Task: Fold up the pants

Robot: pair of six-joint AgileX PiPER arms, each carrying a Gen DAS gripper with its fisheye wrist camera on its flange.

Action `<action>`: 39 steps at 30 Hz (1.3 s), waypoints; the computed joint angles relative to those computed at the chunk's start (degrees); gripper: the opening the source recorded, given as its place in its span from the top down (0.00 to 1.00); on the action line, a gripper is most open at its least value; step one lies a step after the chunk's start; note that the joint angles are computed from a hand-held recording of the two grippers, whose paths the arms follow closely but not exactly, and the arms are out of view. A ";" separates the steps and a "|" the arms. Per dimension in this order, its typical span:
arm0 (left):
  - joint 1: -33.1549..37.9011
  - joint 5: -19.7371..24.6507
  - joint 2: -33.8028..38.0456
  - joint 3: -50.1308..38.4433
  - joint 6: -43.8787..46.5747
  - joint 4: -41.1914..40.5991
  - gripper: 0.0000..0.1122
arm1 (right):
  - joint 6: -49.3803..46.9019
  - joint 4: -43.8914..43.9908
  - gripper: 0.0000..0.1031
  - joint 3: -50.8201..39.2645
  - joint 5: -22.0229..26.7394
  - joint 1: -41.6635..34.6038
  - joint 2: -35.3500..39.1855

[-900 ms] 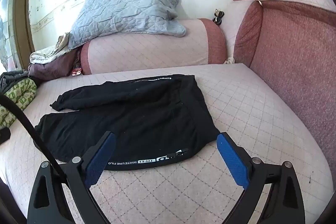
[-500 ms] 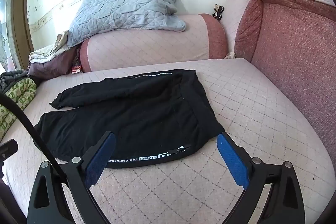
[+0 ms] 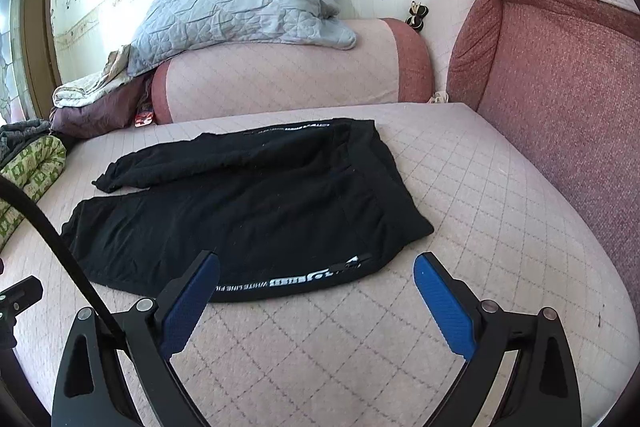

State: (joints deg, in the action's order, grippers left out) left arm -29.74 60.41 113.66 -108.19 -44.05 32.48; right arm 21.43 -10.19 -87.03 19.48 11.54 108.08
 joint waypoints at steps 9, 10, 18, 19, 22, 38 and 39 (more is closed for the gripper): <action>5.06 -3.60 3.62 2.59 2.61 -2.16 0.08 | 1.80 -4.07 0.03 2.11 2.05 2.53 -2.10; 5.75 -3.61 4.29 2.26 3.47 -3.59 0.08 | 1.66 -3.65 0.03 2.13 2.46 2.39 -2.51; 8.58 -9.53 2.72 9.33 2.84 -7.75 0.08 | -2.30 2.79 0.03 -2.65 8.46 0.08 -2.67; 8.94 -10.16 2.30 10.06 2.88 -8.62 0.08 | -2.80 3.66 0.03 -3.73 9.28 -0.27 -2.17; 8.96 -11.34 0.96 12.40 2.41 -8.57 0.08 | -4.15 8.66 0.03 -6.61 11.32 -2.39 -0.39; 17.15 -14.29 -5.59 14.31 14.14 -22.61 0.17 | -9.10 20.78 0.03 -10.16 14.71 -8.66 4.95; 18.73 -13.35 -4.68 12.31 14.74 -22.77 0.17 | -9.20 21.28 0.03 -11.05 15.35 -9.23 5.82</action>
